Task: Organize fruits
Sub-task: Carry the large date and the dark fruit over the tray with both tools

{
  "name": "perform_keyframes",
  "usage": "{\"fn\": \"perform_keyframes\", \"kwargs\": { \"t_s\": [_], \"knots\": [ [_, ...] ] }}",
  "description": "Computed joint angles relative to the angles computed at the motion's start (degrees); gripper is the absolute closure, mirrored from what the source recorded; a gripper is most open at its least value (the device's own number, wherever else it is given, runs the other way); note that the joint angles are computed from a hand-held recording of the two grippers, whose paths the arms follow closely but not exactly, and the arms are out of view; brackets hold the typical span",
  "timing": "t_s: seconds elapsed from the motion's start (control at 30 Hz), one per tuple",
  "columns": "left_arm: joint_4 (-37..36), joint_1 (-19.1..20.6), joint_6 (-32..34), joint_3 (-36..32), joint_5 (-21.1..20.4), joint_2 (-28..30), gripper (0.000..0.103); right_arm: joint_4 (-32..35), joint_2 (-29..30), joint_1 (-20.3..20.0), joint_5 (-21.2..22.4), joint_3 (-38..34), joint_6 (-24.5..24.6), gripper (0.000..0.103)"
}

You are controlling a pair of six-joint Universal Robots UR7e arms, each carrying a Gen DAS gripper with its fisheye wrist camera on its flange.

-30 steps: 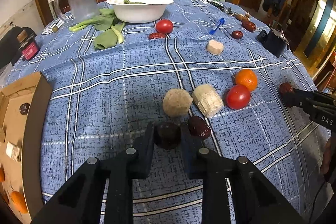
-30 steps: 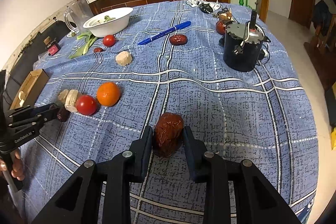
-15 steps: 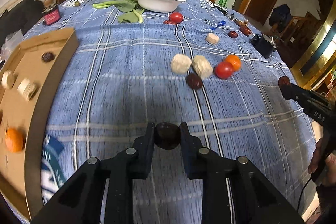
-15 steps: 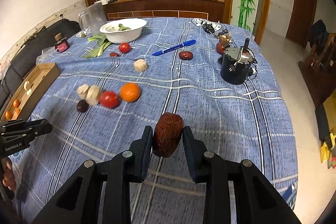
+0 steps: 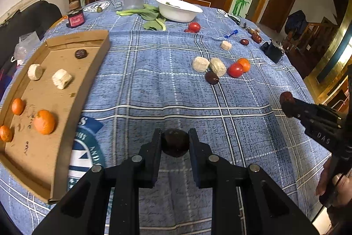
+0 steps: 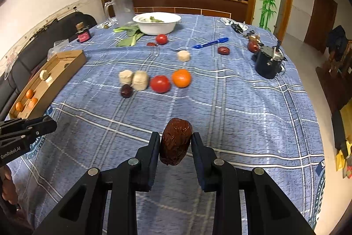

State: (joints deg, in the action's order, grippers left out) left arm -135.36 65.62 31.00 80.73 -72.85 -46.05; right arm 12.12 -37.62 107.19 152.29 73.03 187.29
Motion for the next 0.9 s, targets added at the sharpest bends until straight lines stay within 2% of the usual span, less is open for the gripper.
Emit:
{"fn": "perform_keyframes", "kwargs": {
  "t_s": [0.4,0.7,0.9],
  "knots": [
    [0.0,1.3,2.0,-2.3,-1.3,-1.3,0.08,8.0,7.8,1.6,-0.8,-11.8,1.2,0.071],
    [0.4,2.4,1.7,-5.4,-2.1,-1.1,0.08,12.0,12.5,2.2,-2.0,-20.4,-1.1,0.071],
    [1.1,3.5,0.4,-8.9,-1.6,-0.3,0.08,15.1,16.6,2.5,-3.8,-28.8,-4.8,0.071]
  ]
}}
